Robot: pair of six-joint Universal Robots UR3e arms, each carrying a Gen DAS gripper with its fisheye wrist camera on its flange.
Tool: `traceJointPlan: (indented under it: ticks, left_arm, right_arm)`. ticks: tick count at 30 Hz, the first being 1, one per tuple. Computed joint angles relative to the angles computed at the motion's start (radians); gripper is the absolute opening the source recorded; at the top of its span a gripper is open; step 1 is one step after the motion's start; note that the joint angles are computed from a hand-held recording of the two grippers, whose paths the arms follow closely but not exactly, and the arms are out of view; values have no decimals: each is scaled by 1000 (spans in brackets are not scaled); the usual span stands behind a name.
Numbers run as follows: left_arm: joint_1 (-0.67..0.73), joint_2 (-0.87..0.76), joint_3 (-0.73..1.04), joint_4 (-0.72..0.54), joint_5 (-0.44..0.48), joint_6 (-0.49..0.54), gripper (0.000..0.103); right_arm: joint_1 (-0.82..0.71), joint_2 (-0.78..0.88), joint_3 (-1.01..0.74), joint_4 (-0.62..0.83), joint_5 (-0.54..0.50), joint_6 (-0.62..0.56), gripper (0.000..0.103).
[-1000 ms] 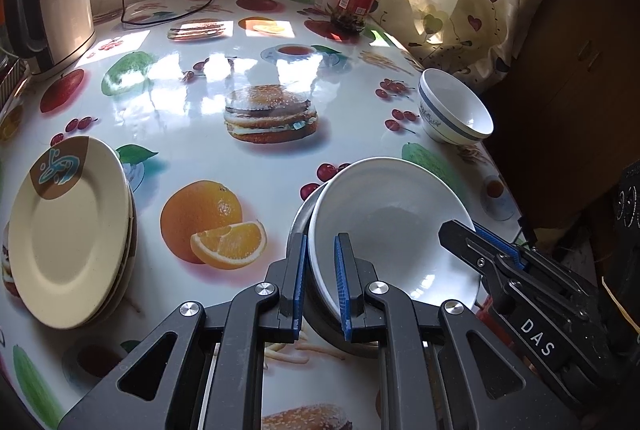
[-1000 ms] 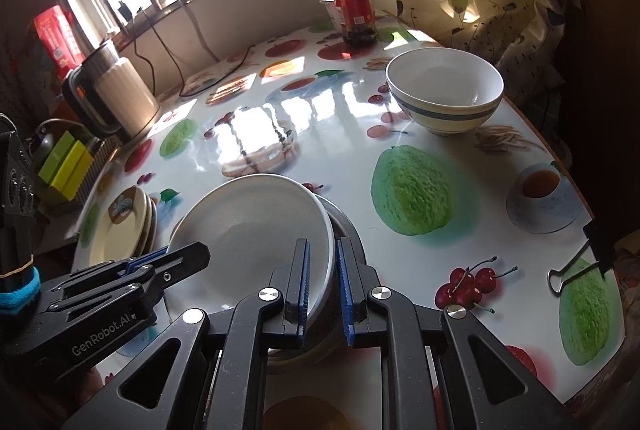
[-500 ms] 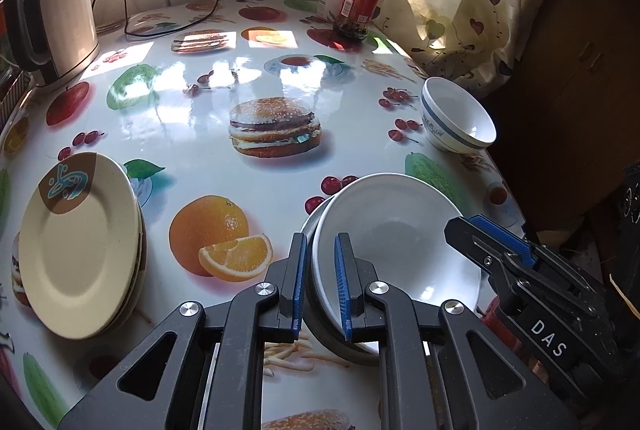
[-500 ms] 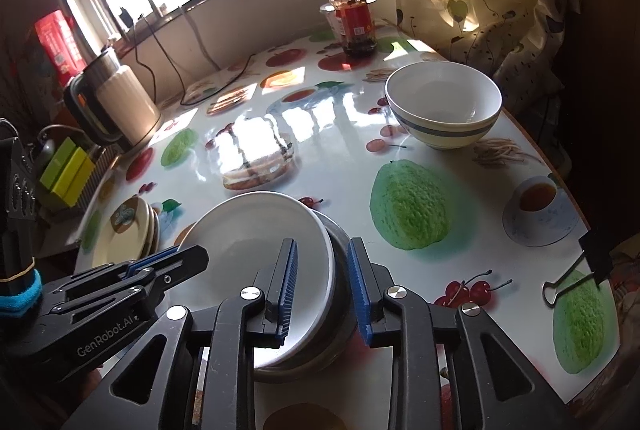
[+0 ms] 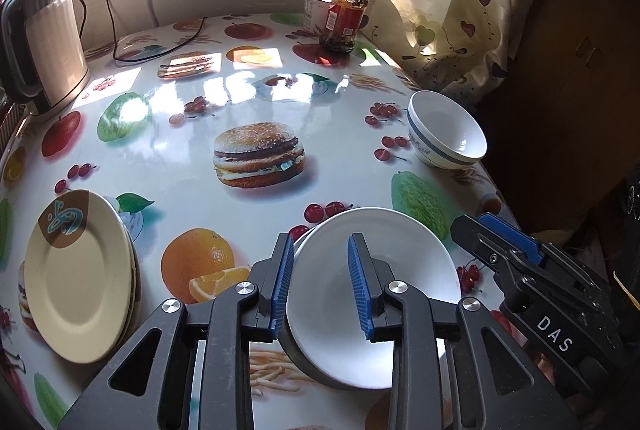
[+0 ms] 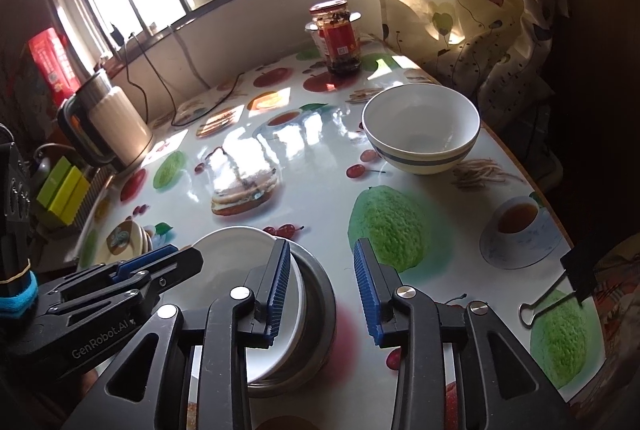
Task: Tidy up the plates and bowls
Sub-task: 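Lower the bowl into the other bowl and open both grippers, then move both grippers to the rim of the blue-striped white bowl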
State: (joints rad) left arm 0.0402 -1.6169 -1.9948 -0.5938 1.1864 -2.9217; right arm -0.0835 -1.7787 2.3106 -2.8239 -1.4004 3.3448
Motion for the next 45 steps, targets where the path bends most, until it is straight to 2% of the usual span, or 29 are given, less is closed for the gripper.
traceJointPlan:
  ticks: [11, 19, 29, 33, 45]
  left_arm:
    - [-106, -110, 149, 47, 55, -48, 29]
    - [-190, -217, 286, 57, 106, -72, 30]
    - [-254, -380, 557, -62, 108, -87, 30]
    - [-285, -446, 668, -112, 139, -91, 30]
    - [-343, -648, 962, -256, 179, -124, 30]
  right_arm:
    - [-112, -32, 0, 1, 28, -54, 48]
    - [-238, -47, -3, 23, 58, -132, 50]
    - [-349, 10, -51, 24, 65, -216, 51]
    - [-382, 54, -78, 26, 78, -216, 51]
    - [-377, 239, -179, -28, 63, -234, 51]
